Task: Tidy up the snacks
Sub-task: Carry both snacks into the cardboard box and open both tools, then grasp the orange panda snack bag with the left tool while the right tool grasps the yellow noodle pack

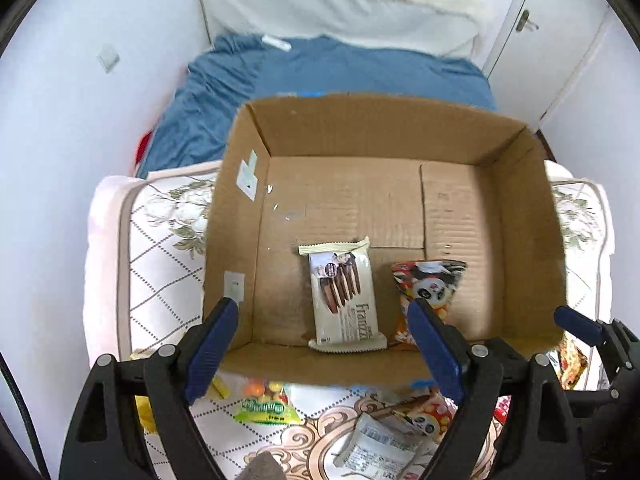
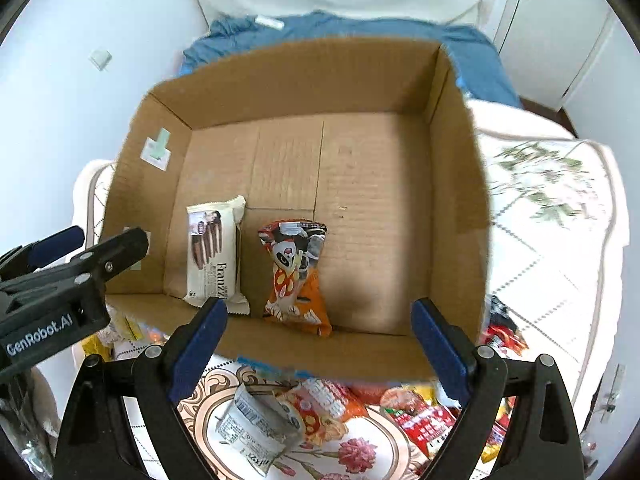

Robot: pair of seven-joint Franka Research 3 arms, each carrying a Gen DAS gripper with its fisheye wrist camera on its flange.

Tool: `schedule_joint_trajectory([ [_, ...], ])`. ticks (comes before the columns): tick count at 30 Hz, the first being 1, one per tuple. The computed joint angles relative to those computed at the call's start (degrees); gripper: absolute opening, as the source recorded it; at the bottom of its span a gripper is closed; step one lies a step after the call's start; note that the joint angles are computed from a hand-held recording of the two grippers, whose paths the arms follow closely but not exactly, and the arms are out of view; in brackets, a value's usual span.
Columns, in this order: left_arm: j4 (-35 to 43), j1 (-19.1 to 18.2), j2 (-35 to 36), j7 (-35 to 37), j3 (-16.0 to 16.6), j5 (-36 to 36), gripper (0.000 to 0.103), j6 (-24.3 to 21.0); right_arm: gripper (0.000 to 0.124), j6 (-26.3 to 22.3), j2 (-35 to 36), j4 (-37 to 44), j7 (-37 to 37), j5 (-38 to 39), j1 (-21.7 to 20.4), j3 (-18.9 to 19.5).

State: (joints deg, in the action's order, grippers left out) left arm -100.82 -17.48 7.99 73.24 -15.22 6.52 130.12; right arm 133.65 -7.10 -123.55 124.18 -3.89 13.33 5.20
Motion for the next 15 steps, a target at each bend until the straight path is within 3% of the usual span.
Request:
schedule_joint_trajectory([
  [7,-7.4,-0.4,-8.5,-1.4,-0.1,1.2,0.086,4.6,0.095,-0.9,-8.2,-3.8,5.7,-6.8,-0.7,2.9],
  [15,-13.0,-1.1,-16.4,-1.6,0.4,-0.1,0.086,6.2,0.095,-2.3,-15.4,-6.6,6.8,-5.9,-0.9,4.8],
])
